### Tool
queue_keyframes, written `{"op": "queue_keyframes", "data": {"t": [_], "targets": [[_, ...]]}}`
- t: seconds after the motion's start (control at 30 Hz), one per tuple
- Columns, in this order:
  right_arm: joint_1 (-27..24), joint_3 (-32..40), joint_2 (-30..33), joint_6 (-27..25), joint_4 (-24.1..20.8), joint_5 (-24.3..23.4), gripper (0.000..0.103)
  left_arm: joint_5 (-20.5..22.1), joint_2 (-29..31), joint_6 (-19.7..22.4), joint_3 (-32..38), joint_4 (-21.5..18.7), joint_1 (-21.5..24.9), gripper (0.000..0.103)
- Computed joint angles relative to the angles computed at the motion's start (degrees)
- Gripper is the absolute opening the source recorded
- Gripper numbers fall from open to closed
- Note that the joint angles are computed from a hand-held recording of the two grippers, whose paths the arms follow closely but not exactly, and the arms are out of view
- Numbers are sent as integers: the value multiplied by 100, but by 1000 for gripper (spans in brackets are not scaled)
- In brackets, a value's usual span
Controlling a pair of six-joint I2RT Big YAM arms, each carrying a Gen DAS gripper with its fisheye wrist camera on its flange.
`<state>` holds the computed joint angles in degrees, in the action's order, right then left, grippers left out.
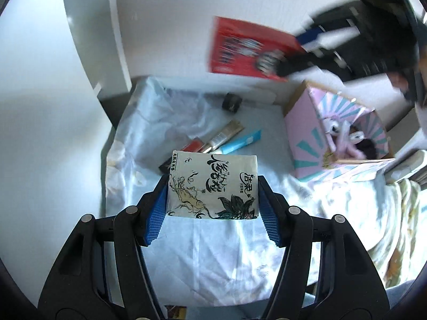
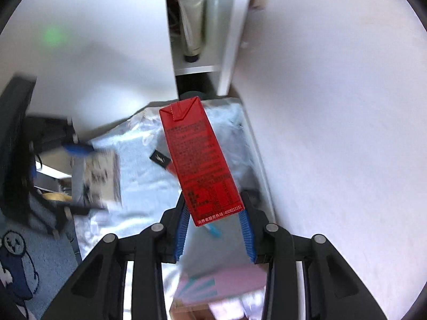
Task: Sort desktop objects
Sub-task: 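Carry the tissue pack and red snack box over the cardboard box with both tools, then open both tools to drop the tissue pack and red box into the box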
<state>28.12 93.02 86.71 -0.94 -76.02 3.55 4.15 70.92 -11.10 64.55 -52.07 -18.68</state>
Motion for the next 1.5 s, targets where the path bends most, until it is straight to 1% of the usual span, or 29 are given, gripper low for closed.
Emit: {"op": "queue_keyframes", "data": {"t": [0.03, 0.07, 0.1, 0.17, 0.27, 0.37, 0.4, 0.47, 0.5, 0.53, 0.63, 0.73, 0.8, 0.87, 0.93, 1.0, 1.03, 1.07, 1.13, 1.2, 1.3, 1.5], "targets": [[-19, -30, -48, 68, -14, 16, 33, 178, -65, 26, 58, -19, 57, 59], [-4, -160, -250, 233, -83, 108, 33, 283, -130, 105, 147, -119, 120, 59], [64, -187, -297, 374, -106, 199, 33, 321, -86, 167, 237, -134, 90, 59], [91, -382, -687, 716, -287, 387, 33, 323, -50, 271, 431, -147, -21, 59], [195, -713, -1173, 1212, -410, 614, 33, 444, 136, 358, 837, -187, -216, 59], [357, -1165, -1746, 1896, -634, 902, 33, 626, 415, 418, 1254, -255, -482, 59], [391, -1229, -1822, 2082, -689, 928, 33, 734, 525, 391, 1389, -295, -552, 59], [515, -1496, -2144, 2667, -890, 1092, 33, 872, 823, 331, 1704, -406, -714, 59], [582, -1644, -2301, 2989, -957, 1168, 33, 883, 907, 342, 1794, -433, -766, 59], [625, -1864, -2543, 3434, -993, 1147, 33, 871, 1059, 383, 1946, -474, -863, 59], [772, -2252, -2954, 4230, -1072, 1213, 33, 750, 1472, 526, 2392, -625, -1145, 59], [870, -2610, -3271, 4834, -1229, 1229, 33, 549, 1894, 660, 2875, -841, -1434, 59], [906, -2799, -3525, 5159, -1339, 1224, 33, 559, 2111, 700, 3056, -900, -1553, 59], [926, -2944, -3644, 5487, -1493, 1272, 33, 528, 2322, 691, 3210, -979, -1664, 59], [916, -3096, -3749, 5744, -1680, 1332, 33, 518, 2498, 708, 3308, -1047, -1718, 59], [808, -3301, -3915, 5984, -1720, 1257, 33, 444, 2716, 721, 3446, -1169, -1774, 59], [677, -3432, -4034, 6115, -1682, 1122, 33, 409, 2808, 713, 3503, -1225, -1794, 59], [505, -3591, -4175, 6231, -1574, 910, 33, 387, 2913, 675, 3573, -1294, -1814, 59], [322, -3853, -4296, 6394, -1311, 617, 33, 435, 3007, 586, 3616, -1340, -1835, 59], [202, -4003, -4348, 6423, -1267, 503, 33, 498, 3105, 520, 3664, -1342, -1870, 59], [104, -4072, -4380, 6408, -1204, 457, 33, 447, 3220, 601, 3770, -1429, -1913, 59], [-89, -3995, -4344, 6193, -1171, 535, 33, 454, 3368, 603, 4044, -1491, -1906, 59]]}}
